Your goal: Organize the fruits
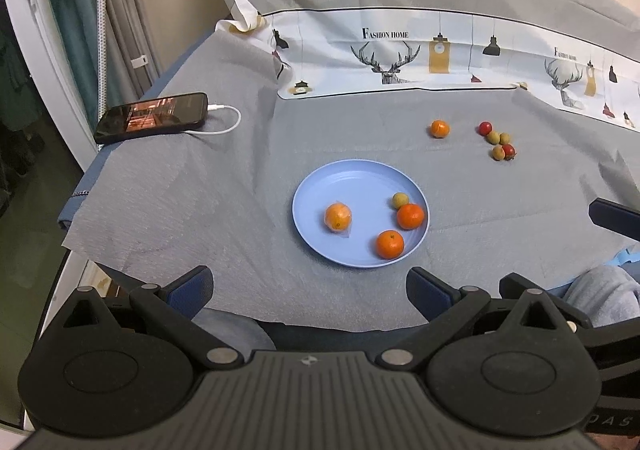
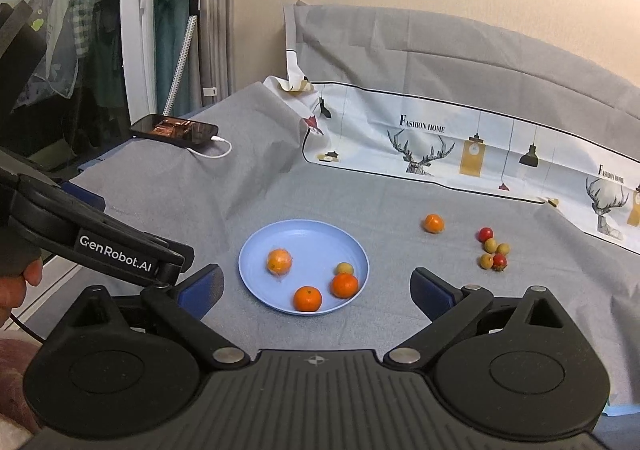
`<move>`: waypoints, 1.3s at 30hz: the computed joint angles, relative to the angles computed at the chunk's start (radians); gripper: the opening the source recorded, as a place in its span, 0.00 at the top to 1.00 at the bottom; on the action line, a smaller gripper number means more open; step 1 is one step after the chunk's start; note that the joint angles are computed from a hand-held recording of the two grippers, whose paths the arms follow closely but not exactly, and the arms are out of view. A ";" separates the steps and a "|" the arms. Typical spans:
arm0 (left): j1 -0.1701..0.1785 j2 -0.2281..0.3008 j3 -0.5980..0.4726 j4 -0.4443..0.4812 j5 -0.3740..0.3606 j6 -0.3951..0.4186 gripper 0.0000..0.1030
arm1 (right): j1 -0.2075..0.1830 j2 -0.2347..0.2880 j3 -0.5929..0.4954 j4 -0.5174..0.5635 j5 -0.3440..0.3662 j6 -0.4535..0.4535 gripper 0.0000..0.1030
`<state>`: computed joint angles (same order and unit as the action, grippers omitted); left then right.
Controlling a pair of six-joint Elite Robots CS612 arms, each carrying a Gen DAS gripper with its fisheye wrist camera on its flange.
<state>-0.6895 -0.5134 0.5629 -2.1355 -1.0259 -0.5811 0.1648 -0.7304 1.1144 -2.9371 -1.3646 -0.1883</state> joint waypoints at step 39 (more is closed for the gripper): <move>0.015 0.025 -0.040 0.048 -0.036 0.003 0.00 | 0.002 0.025 -0.048 0.086 0.000 0.007 0.03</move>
